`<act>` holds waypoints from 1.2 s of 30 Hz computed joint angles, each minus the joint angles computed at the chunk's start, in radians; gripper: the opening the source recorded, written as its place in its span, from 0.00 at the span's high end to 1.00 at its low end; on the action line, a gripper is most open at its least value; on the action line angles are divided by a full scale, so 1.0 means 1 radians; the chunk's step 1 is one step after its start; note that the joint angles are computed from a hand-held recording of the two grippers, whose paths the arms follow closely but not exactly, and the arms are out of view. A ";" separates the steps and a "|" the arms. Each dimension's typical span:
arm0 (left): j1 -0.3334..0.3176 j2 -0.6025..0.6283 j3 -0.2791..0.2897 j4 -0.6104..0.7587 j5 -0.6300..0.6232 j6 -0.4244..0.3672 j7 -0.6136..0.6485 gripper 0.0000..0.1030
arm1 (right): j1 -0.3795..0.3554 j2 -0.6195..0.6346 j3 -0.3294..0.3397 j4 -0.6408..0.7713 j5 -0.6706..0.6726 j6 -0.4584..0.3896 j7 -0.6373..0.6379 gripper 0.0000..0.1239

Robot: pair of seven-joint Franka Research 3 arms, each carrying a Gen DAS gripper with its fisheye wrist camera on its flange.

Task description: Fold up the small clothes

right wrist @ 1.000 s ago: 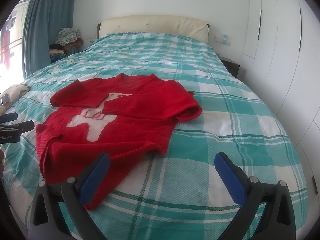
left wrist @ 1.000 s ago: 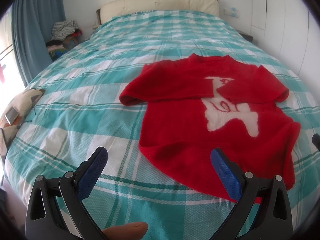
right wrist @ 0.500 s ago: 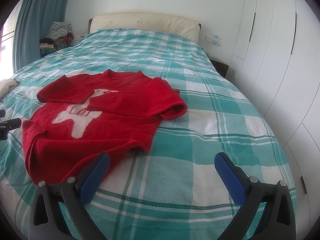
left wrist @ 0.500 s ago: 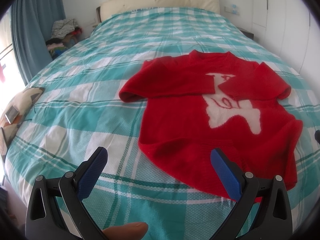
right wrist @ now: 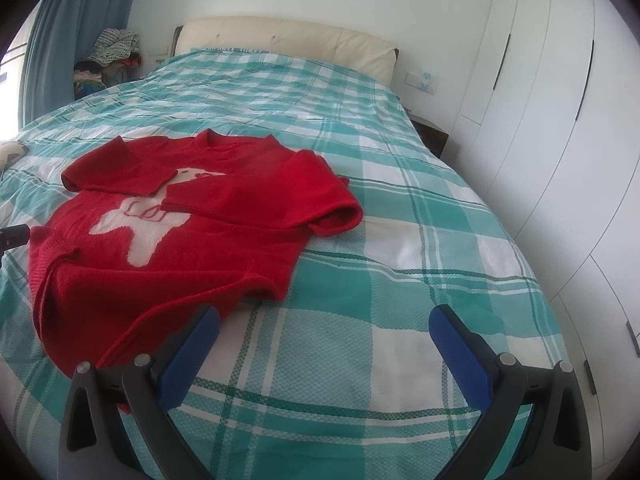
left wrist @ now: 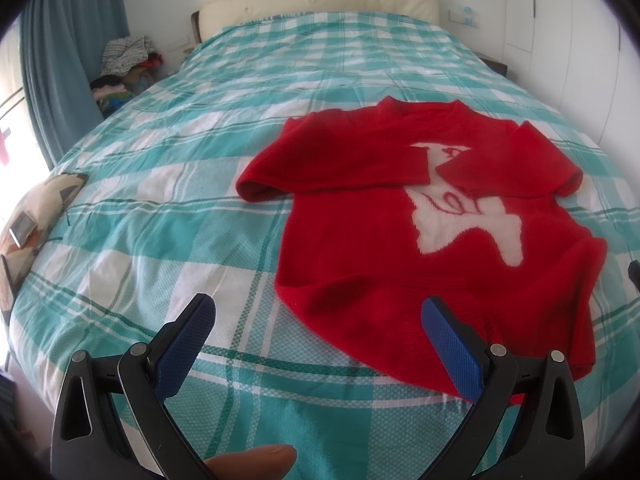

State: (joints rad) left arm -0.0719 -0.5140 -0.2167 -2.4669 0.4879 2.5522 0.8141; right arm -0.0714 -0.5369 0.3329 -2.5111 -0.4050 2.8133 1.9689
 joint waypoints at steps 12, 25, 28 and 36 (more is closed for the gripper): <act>-0.002 0.006 0.004 -0.005 -0.002 0.002 0.003 0.00 | 0.001 0.000 -0.001 0.002 -0.008 -0.005 0.004 0.17; -0.014 0.019 0.010 0.014 -0.030 -0.046 0.030 0.00 | 0.000 0.000 -0.002 0.000 -0.012 -0.001 0.007 0.17; -0.016 0.022 0.011 0.017 -0.033 -0.053 0.033 0.00 | 0.000 0.000 -0.002 0.001 -0.011 -0.002 0.006 0.17; -0.021 0.029 0.016 0.022 -0.047 -0.066 0.043 0.00 | 0.001 0.001 -0.002 0.001 -0.010 -0.003 0.005 0.17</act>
